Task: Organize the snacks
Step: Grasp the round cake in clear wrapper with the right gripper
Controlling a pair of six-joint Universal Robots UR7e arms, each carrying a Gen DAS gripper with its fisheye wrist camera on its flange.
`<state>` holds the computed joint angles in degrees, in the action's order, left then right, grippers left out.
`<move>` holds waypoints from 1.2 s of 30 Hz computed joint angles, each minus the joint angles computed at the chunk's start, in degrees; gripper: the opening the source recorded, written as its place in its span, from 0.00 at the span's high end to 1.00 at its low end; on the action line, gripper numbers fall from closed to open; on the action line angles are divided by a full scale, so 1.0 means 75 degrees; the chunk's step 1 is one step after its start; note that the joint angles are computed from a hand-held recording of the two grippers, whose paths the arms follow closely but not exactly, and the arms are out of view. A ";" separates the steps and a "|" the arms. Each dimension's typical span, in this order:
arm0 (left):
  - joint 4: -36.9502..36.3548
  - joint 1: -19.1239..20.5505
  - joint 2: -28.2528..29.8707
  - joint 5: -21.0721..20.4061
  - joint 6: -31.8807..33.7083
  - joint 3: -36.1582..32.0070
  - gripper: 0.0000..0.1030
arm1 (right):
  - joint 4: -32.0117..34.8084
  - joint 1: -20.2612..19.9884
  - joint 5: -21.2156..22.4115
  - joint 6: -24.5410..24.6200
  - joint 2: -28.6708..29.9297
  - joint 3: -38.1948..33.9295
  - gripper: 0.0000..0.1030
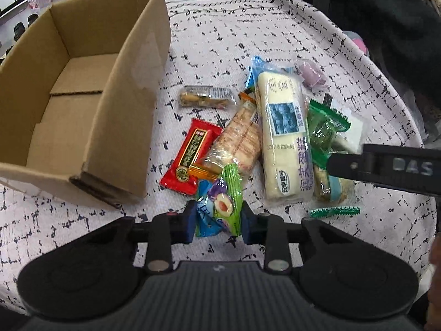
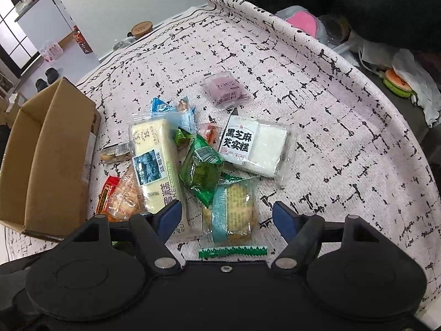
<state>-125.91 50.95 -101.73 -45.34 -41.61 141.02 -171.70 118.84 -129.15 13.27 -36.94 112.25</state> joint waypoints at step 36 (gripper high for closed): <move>0.1208 -0.0908 -0.0995 0.0605 -0.1124 0.0040 0.70 | -0.0394 -0.0170 0.0503 0.0789 -0.0379 0.0469 0.62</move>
